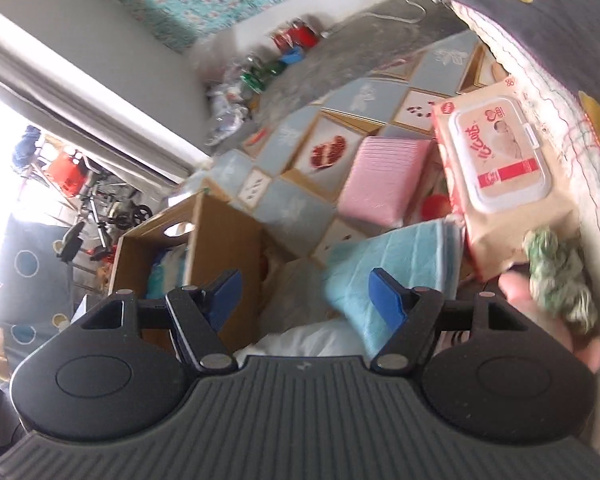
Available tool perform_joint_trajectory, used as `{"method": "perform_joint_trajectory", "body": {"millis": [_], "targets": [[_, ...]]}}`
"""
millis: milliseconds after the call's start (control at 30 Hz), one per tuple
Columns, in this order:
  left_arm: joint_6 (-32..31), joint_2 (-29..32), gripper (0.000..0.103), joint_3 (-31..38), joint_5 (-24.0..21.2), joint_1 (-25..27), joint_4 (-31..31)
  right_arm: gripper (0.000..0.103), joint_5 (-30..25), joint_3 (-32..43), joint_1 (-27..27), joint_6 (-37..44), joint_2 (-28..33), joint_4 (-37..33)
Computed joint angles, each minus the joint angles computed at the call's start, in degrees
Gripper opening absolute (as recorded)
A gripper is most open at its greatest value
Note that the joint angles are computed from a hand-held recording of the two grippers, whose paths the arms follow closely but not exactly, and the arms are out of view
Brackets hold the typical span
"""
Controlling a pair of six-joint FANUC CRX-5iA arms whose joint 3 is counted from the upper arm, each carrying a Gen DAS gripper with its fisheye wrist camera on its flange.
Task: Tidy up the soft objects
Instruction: 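Move the right gripper back over the pile to the pink sponge, then grasp the pink sponge with the right gripper and lift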
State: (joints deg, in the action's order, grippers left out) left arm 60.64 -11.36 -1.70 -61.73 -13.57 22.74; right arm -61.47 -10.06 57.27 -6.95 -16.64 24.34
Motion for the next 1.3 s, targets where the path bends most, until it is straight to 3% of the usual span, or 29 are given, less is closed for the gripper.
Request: {"method": "perform_joint_trajectory", "body": {"millis": [233, 433, 567, 767, 1100, 1167, 1200, 1300], "targets": [[4.5, 16.0, 0.099, 13.7, 1.2, -10.2, -11.9, 0.069, 3.3, 4.0, -13.8, 11.7, 7.1, -13.6], [4.1, 27.3, 0.099, 23.4, -3.1, -12.4, -11.8, 0.067, 6.0, 5.9, -21.1, 16.6, 11.5, -20.7], [4.1, 31.2, 0.099, 26.2, -4.0, -12.8, -10.8, 0.067, 8.5, 5.8, -24.6, 19.4, 12.1, -25.9], [2.7, 36.2, 0.099, 31.9, -7.4, -14.1, -12.1, 0.066, 8.9, 7.8, -26.8, 22.7, 14.2, -29.3], [6.9, 43.4, 0.098, 40.8, -14.7, -15.5, -14.6, 0.064, 7.4, 10.7, -27.8, 25.1, 16.5, -31.8], [8.4, 44.0, 0.092, 41.6, -15.5, -15.4, -14.5, 0.064, 7.6, 10.1, -27.8, 25.0, 16.0, -31.6], [9.3, 44.3, 0.083, 42.1, -16.1, -15.5, -14.8, 0.063, 7.9, 9.8, -27.7, 24.7, 15.7, -31.4], [9.8, 43.2, 0.081, 40.3, -14.7, -15.3, -14.6, 0.063, 8.4, 8.4, -27.3, 23.8, 14.5, -30.5]]}}
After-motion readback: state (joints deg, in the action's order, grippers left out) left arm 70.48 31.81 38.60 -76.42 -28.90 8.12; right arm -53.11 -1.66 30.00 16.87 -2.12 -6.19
